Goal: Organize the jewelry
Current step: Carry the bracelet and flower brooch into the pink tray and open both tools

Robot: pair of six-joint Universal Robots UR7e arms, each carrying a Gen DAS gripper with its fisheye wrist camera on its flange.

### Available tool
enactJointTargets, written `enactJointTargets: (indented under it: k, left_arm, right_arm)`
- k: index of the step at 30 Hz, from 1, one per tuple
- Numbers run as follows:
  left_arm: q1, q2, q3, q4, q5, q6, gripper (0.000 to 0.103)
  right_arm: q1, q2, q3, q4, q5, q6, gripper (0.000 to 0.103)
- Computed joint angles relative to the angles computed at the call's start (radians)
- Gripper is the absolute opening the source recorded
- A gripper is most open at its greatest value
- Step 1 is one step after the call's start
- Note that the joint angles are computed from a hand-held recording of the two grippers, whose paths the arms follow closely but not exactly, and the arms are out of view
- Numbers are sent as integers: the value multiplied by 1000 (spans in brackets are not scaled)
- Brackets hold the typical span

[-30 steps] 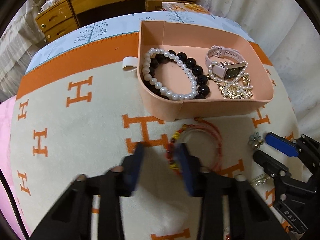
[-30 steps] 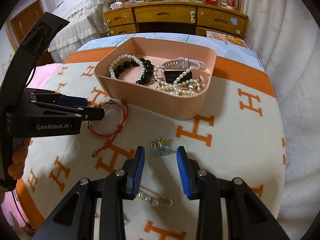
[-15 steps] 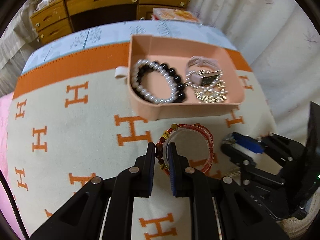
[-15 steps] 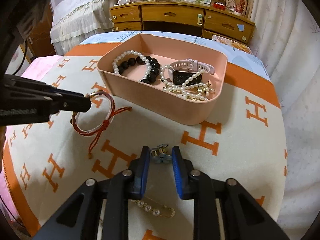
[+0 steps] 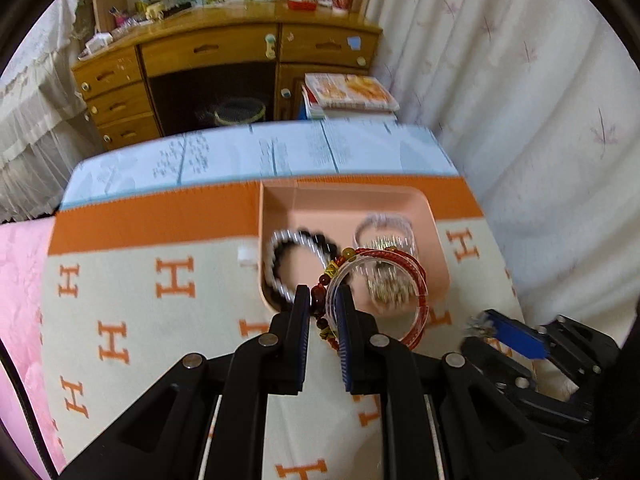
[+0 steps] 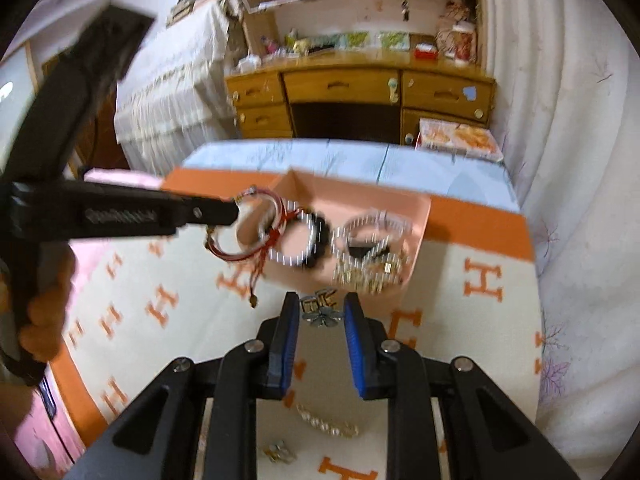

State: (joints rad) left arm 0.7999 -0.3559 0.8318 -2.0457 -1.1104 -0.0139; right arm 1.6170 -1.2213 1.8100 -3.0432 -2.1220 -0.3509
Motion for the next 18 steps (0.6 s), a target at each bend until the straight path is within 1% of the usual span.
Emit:
enactJointTargets:
  k: [2,6,9,11,12,13,14,15,16,18]
  left_arm:
    - [-2,19,-32,-11,16,0,11]
    - [4,62,-100,-13,26,-8,11]
    - [11,79,-110,-31,24,-11,11]
    - [15,86,-109,-45,24,-9,14]
    - [18,87,-103,-51,25,-9,26]
    - [19,82,-89,-60,28,-12,46]
    - [20,73,-70,-73,31,-16,57]
    - [20,56,-32,-110,35,-18,72]
    - [18,34,13,-155,40,-14,77]
    - [17,5,68,-197,42,3,77]
  right_arm:
    - [4,9,-27,-12,1,9,23]
    - [-2,35,-86,19,15,54,23]
    - [-10,75,-134,29,-5,64,23]
    - [-14,99,-154,27,-29,59,23]
    - [-15,108,-163,32,-43,58,23]
    - [-17,110,-161,34,-50,60,24]
    - [-22,112,-163,46,-49,72,24]
    - [-28,107,-157,56,-35,83,24]
    - [-32,99,-142,52,-24,88,24]
    - [-34,94,-129,48,-25,84,24]
